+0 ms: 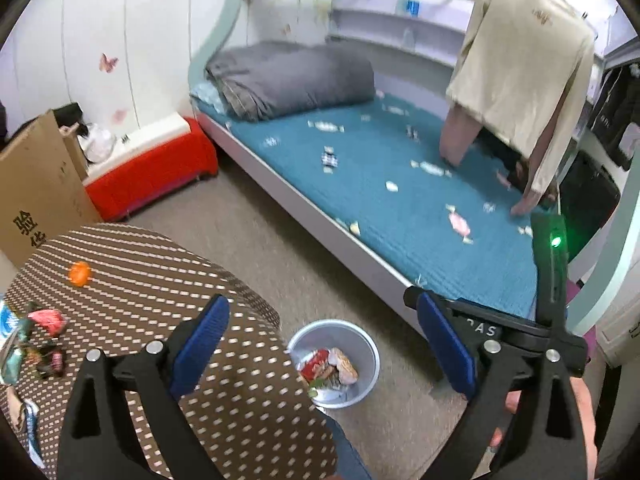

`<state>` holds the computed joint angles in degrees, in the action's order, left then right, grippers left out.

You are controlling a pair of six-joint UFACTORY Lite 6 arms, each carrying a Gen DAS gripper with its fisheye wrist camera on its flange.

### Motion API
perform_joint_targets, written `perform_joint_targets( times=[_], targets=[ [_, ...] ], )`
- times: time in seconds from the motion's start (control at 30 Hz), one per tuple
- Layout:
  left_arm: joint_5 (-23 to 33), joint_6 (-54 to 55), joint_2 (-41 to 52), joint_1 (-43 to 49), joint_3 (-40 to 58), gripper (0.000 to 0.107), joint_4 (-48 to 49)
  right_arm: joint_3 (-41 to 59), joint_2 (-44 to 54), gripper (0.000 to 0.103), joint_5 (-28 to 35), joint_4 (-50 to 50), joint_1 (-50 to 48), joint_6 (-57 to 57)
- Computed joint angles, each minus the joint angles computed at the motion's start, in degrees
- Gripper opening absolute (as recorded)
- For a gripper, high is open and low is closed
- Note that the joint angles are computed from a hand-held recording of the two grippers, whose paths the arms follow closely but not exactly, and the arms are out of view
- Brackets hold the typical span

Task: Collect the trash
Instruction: 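Withdraw both grippers from the bin toward the table, then grasp the blue-white tube with the left gripper while the right gripper grasps the dark snack bag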

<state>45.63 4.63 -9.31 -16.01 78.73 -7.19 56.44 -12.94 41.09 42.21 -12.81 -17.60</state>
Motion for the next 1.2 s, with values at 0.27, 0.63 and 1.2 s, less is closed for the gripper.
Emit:
perform_joint_targets(
  times=[0.27,0.63,1.2],
  targets=[
    [6.7,14.8,-11.8,15.2,-1.8,0.094,-12.3,11.6,-4.9,0.097,0.2,-15.4,17.4,19.6],
    [23.9,44.6,-15.1,55.5,-0.7,0.095,-35.7,24.2,1.4,0.097,-1.5,-35.8,41.2,40.8],
    [26.4,67.5,7.6,89.3,5.4,0.094,-41.3,55.1,32.4,0.097,2.4,-42.5,61.2,36.9]
  ],
)
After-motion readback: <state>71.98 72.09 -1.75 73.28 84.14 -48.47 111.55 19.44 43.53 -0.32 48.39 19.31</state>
